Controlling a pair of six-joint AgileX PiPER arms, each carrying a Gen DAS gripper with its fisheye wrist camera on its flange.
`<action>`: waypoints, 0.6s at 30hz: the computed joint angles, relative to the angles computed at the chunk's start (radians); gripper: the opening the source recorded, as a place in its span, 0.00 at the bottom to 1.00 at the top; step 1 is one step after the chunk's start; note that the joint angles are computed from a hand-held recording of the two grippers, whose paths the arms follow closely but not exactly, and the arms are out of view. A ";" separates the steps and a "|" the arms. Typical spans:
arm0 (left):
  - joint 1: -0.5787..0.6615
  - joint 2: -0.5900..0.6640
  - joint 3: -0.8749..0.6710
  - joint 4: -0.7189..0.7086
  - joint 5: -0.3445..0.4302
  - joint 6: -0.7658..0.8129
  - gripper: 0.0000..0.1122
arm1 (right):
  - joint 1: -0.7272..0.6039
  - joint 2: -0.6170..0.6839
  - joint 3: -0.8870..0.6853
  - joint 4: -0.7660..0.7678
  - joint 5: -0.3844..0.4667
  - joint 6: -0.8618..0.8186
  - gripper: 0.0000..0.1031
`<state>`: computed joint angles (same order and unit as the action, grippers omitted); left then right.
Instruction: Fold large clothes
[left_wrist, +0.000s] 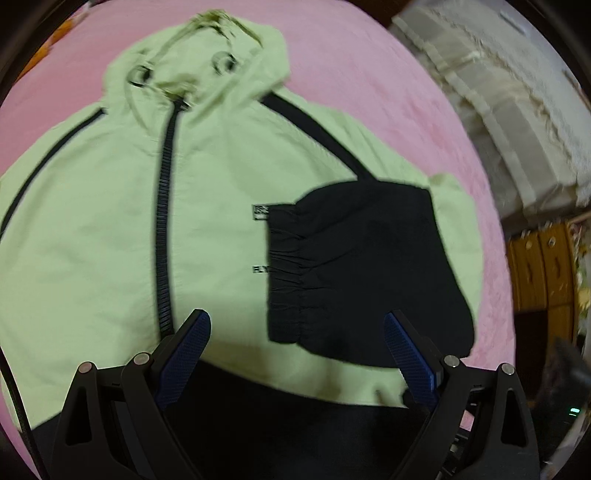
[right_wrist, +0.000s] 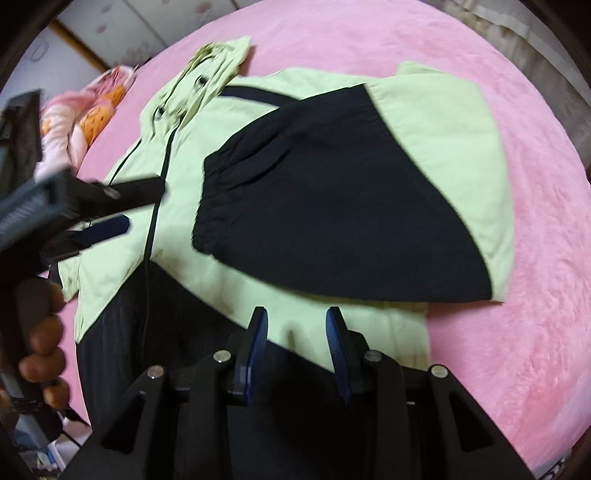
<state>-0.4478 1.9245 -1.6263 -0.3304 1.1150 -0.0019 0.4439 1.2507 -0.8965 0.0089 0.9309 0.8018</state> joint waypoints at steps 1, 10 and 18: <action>-0.014 0.034 -0.015 0.005 -0.006 -0.006 0.84 | -0.005 -0.008 0.012 0.000 -0.013 0.008 0.32; -0.076 0.198 -0.102 0.022 -0.023 -0.039 0.75 | 0.013 -0.078 0.124 0.018 -0.084 0.077 0.32; -0.120 0.224 -0.182 0.101 0.007 -0.161 0.20 | 0.022 -0.084 0.145 0.014 -0.086 0.117 0.32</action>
<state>-0.5679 2.1489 -1.8081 -0.2294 1.1220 -0.1632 0.4664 1.1671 -0.7517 0.0231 0.8452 0.9192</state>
